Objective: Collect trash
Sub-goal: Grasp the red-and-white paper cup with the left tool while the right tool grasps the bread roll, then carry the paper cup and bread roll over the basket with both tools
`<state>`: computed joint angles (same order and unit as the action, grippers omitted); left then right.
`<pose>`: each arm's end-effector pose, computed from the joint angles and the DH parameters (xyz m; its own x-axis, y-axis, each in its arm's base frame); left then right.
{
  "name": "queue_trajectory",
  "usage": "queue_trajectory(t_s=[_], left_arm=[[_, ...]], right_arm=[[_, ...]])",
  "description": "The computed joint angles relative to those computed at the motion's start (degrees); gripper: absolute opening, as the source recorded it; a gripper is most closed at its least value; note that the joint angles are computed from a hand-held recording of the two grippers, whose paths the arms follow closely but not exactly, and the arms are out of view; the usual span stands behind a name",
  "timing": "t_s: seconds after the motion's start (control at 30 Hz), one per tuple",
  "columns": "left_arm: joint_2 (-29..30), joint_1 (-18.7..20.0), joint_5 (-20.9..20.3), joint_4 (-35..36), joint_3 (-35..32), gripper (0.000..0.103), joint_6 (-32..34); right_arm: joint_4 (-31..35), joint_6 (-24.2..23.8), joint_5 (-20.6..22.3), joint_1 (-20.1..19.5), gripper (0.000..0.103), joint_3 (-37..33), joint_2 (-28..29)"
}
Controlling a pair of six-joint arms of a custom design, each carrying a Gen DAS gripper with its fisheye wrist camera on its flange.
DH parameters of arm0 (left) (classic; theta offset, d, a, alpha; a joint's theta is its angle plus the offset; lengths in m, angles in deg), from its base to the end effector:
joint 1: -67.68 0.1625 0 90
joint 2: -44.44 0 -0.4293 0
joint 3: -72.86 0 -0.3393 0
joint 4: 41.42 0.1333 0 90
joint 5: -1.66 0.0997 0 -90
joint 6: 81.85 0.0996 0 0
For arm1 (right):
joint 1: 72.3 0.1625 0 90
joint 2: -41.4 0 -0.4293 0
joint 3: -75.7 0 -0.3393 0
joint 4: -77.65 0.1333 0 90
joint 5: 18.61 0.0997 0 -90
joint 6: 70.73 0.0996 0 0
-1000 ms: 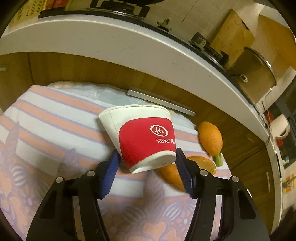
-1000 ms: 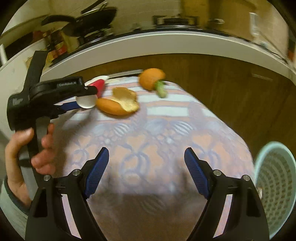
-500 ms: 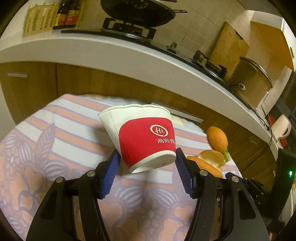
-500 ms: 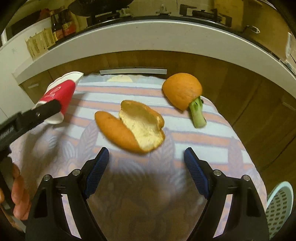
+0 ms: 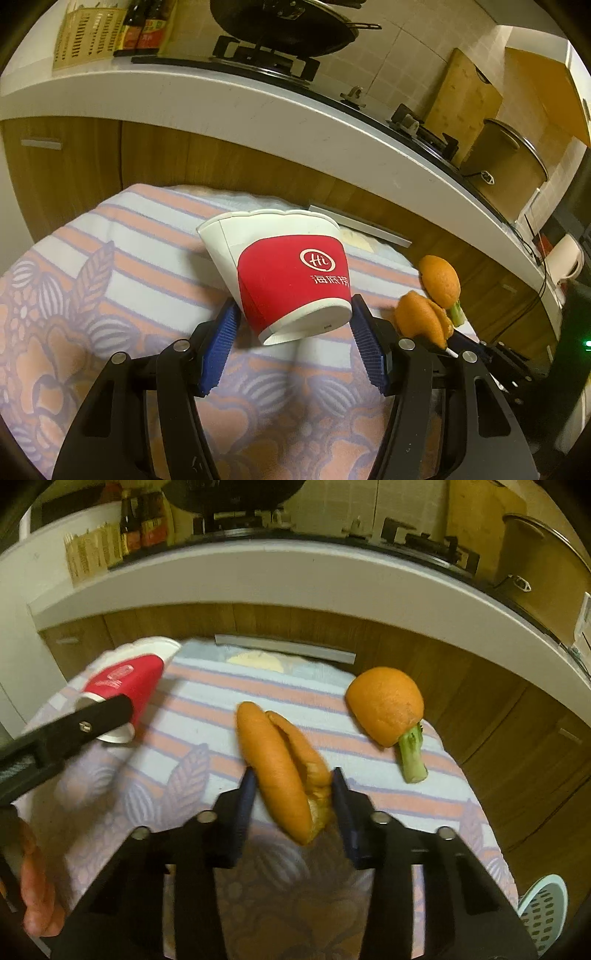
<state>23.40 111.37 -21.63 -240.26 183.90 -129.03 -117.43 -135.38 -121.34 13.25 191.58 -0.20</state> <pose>-0.2119 -0.5133 -0.0277 -0.8334 -0.4245 -0.3540 0.1075 0.5038 -0.8571 0.0685 -0.5553 0.0885 -0.4728 -0.6933 0.5438 -0.8424 0.5367 -0.0482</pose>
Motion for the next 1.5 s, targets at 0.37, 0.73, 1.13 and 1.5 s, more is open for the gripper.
queue_trajectory(t_s=[0.37,0.73,1.13,1.5], left_arm=[[1.77,-2.17,6.58,6.71,-2.47,0.058,1.11],[1.82,-8.37,2.89,10.95,-2.48,0.058,0.50],[8.64,-14.23,-5.84,6.88,-14.33,0.059,13.73],[18.02,-13.07,-17.18,15.86,-32.45,0.059,21.04]], right_arm=[[-5.17,-3.03,5.28,-4.83,0.028,12.71,-9.74],[-4.74,-3.51,10.64,-9.68,0.028,20.01,-22.44],[1.89,-1.57,18.21,-16.93,0.028,20.30,-36.89],[3.74,4.74,17.92,-25.57,0.028,12.51,-40.11]])
